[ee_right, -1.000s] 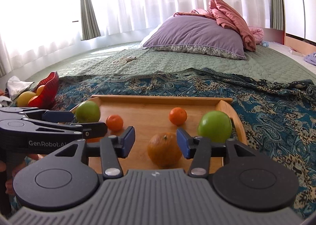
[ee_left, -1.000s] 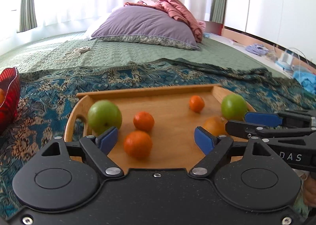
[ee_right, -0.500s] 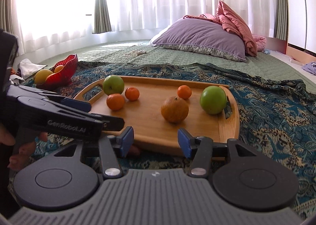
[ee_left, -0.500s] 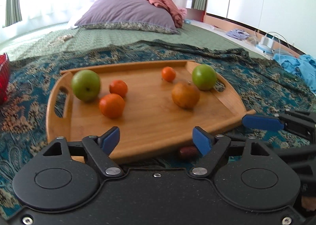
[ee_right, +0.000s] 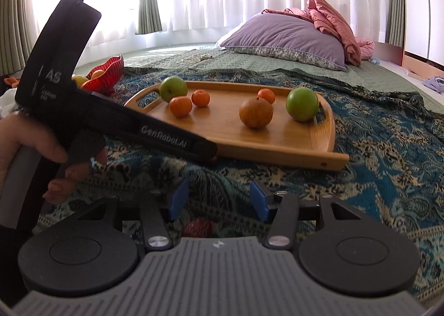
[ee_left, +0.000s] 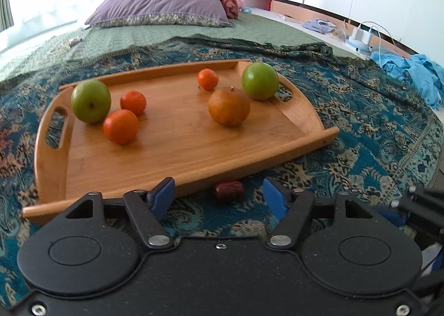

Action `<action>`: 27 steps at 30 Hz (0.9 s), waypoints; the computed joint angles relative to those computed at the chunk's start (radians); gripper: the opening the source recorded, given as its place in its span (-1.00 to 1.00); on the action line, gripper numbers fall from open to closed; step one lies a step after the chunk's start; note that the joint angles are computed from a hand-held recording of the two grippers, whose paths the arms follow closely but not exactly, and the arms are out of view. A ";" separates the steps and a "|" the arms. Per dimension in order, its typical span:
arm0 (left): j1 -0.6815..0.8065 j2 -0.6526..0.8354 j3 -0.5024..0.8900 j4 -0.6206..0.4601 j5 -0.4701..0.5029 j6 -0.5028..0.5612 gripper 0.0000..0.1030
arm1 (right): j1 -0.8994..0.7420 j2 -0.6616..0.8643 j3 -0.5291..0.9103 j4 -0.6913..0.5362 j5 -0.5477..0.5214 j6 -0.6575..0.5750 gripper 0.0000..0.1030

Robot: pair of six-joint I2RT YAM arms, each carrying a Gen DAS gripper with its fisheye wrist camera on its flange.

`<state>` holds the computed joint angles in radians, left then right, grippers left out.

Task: Organize fruits
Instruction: 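Grasp a red date on the cloth with the right gripper while the left gripper approaches another date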

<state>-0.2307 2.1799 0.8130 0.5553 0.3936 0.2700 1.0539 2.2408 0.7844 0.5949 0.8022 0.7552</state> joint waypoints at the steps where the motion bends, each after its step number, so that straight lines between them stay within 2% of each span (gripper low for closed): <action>1: -0.002 0.001 0.003 -0.012 0.004 -0.004 0.21 | 0.007 0.005 0.004 -0.009 0.002 0.010 0.30; 8: -0.011 0.020 0.008 -0.018 0.009 -0.034 0.05 | 0.056 0.039 0.020 -0.034 0.007 0.039 0.29; 11: -0.010 0.033 0.019 -0.026 0.011 -0.046 0.01 | 0.061 0.052 0.023 -0.024 -0.008 0.050 -0.06; 14: -0.012 0.045 0.028 -0.030 0.012 -0.054 -0.02 | 0.062 0.062 0.027 -0.017 -0.014 0.055 -0.21; 23: -0.014 0.063 0.038 -0.017 0.018 -0.074 -0.08 | 0.061 0.091 0.048 0.003 0.000 0.058 -0.28; 27: -0.013 0.067 0.049 -0.021 0.020 -0.081 -0.09 | 0.052 0.101 0.064 -0.005 0.015 0.064 -0.42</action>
<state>-0.2441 2.2472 0.8615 0.5339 0.4134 0.1891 1.1060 2.3419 0.8484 0.5899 0.8169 0.8191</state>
